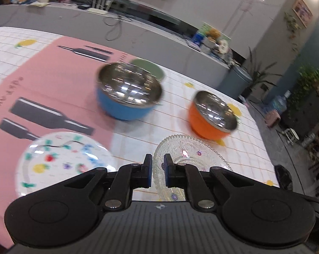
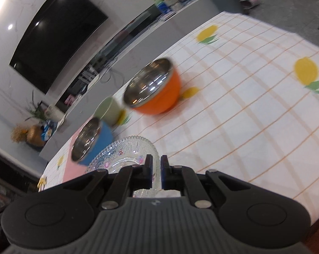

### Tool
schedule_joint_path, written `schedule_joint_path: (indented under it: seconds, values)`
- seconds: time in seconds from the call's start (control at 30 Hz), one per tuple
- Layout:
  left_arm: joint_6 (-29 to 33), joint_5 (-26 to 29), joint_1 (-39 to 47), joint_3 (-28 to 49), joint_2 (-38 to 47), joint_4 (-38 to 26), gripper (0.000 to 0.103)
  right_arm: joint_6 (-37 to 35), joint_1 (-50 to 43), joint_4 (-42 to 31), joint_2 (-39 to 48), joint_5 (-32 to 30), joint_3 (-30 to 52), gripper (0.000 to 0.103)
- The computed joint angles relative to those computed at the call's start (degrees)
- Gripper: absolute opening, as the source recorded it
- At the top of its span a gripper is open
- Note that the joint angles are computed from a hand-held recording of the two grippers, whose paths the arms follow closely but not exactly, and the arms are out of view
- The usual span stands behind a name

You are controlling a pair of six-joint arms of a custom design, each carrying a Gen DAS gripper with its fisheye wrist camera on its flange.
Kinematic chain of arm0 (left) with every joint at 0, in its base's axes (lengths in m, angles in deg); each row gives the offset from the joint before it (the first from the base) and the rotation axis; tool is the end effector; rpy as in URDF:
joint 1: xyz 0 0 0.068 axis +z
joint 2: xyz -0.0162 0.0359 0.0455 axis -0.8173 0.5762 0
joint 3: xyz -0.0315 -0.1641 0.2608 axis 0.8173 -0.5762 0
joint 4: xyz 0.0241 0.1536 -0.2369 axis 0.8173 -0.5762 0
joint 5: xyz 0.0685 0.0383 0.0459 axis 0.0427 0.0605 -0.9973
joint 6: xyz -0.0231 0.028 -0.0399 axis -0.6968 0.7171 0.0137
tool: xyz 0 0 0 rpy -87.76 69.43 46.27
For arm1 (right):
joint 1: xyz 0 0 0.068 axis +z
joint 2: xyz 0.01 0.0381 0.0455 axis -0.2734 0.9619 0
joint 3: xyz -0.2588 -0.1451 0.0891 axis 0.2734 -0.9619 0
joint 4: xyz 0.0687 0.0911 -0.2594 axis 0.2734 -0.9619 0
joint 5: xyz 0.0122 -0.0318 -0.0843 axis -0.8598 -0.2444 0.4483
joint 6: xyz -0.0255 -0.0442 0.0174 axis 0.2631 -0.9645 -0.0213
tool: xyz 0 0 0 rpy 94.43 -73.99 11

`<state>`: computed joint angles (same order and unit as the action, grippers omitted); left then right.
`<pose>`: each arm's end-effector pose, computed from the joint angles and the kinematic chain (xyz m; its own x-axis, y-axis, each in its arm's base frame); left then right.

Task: Organize plates and bowls
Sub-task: 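Carry the clear glass plate with both grippers onto the pink mat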

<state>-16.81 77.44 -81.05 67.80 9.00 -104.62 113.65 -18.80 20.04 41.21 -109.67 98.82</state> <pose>0.2403 -0.1171 0.3188 -0.7278 -0.2513 -0.6380 0.0254 0.9199 -0.3913 0.2131 0.0019 0.2411 -0.6490 0.5603 -0.5146 0.1636 0.7634 0.6248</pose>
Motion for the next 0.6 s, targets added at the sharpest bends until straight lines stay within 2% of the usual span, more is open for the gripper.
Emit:
schedule_joint_path:
  seconds: [0.4,0.6]
  values:
    - [5.3,10.0,17.7,-2.2,-4.7,-5.4,0.011,4.5,18.7,1.4,6.0,8.3,4.8,0.004]
    - [10.3,12.0,23.8,-2.7,-4.7,-6.0,0.011,5.6,23.8,2.9,11.3,9.7,7.2,0.005]
